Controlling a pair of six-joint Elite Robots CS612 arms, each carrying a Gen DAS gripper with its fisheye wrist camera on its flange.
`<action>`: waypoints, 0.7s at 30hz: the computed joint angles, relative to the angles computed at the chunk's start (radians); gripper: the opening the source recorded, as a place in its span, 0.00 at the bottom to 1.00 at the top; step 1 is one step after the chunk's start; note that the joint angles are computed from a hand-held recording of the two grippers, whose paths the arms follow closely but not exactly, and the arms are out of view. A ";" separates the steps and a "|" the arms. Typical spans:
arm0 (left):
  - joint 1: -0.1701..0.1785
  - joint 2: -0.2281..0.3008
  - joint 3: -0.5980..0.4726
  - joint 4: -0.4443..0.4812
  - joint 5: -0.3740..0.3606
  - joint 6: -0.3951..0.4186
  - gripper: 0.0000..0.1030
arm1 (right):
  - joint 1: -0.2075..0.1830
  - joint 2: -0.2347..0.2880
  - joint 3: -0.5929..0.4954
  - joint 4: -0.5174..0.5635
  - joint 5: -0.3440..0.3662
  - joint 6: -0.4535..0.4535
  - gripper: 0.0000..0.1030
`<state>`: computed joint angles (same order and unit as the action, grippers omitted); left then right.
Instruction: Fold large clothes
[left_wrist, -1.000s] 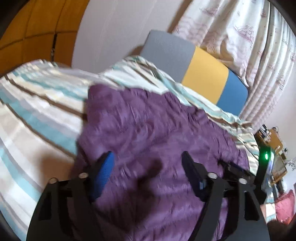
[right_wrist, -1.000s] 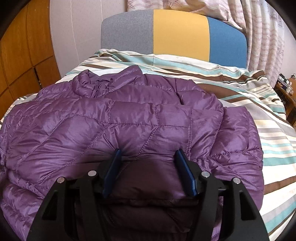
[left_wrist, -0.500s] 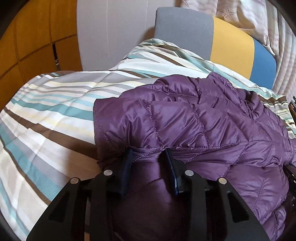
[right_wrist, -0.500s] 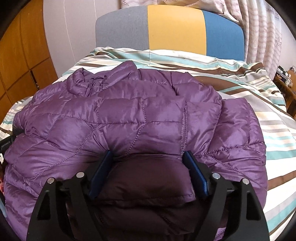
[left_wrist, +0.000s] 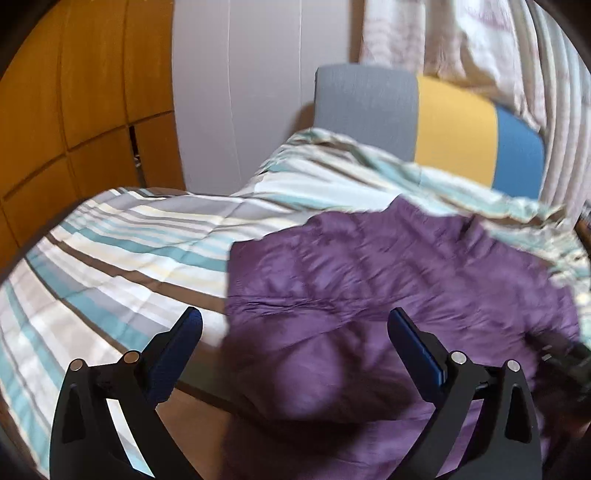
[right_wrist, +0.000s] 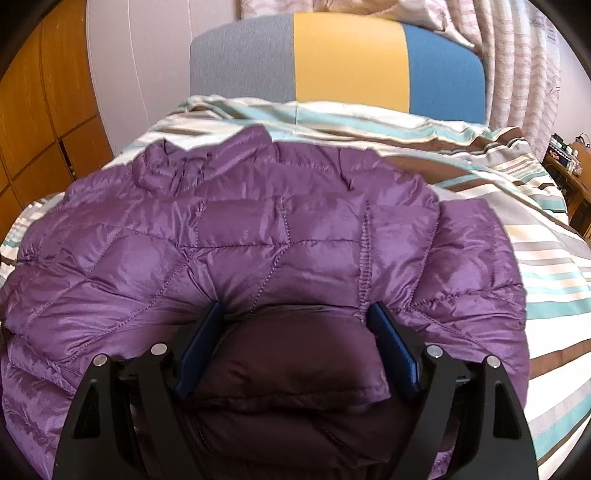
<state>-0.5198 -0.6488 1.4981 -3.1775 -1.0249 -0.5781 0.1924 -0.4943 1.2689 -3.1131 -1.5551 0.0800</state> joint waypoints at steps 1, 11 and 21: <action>-0.001 0.001 -0.005 -0.008 -0.013 -0.001 0.97 | 0.001 -0.003 0.017 -0.054 -0.007 0.003 0.78; 0.018 0.097 -0.182 0.232 -0.153 0.058 0.83 | 0.011 -0.004 0.009 -0.052 0.090 -0.145 0.61; 0.029 0.116 -0.219 0.286 -0.182 0.064 0.86 | 0.019 0.015 -0.038 0.062 0.063 -0.158 0.62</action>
